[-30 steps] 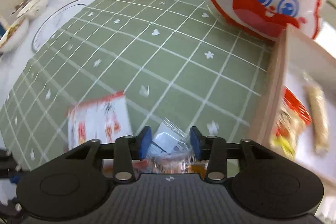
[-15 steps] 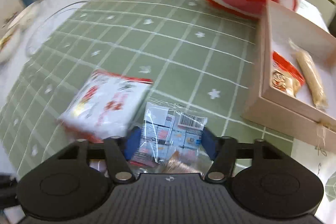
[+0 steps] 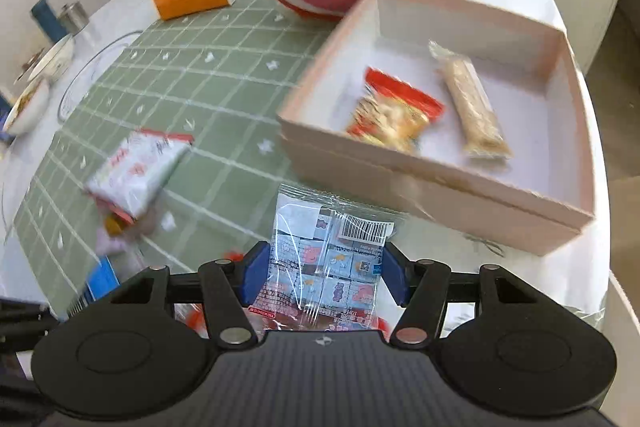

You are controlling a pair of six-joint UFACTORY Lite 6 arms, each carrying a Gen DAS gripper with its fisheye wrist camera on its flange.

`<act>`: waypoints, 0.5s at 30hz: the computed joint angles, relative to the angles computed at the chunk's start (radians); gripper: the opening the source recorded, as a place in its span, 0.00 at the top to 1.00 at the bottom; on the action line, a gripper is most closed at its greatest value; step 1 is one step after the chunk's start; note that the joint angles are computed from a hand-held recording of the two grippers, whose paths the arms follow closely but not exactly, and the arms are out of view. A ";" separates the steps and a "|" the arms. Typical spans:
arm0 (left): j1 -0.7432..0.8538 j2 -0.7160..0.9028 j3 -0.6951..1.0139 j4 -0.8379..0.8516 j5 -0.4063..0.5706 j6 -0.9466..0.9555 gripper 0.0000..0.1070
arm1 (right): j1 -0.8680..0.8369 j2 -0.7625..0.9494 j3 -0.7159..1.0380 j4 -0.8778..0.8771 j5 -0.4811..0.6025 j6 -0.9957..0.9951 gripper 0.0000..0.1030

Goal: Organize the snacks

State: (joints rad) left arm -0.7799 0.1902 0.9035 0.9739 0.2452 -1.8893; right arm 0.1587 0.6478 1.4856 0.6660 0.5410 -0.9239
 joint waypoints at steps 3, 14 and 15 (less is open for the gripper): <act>-0.078 0.107 0.123 -0.056 0.125 -0.030 0.74 | -0.082 0.027 -0.022 0.117 0.054 -0.251 0.34; -0.245 0.241 0.375 -0.289 0.426 -0.103 0.73 | -0.183 0.057 -0.044 0.311 0.158 -0.660 0.28; -0.248 0.258 0.398 -0.302 0.442 -0.104 0.73 | -0.188 0.057 -0.054 0.337 0.155 -0.698 0.27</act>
State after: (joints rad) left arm -1.0277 0.4485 1.3012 0.6715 0.6873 -1.9931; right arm -0.0289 0.7050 1.4316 1.0025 0.6962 -1.6216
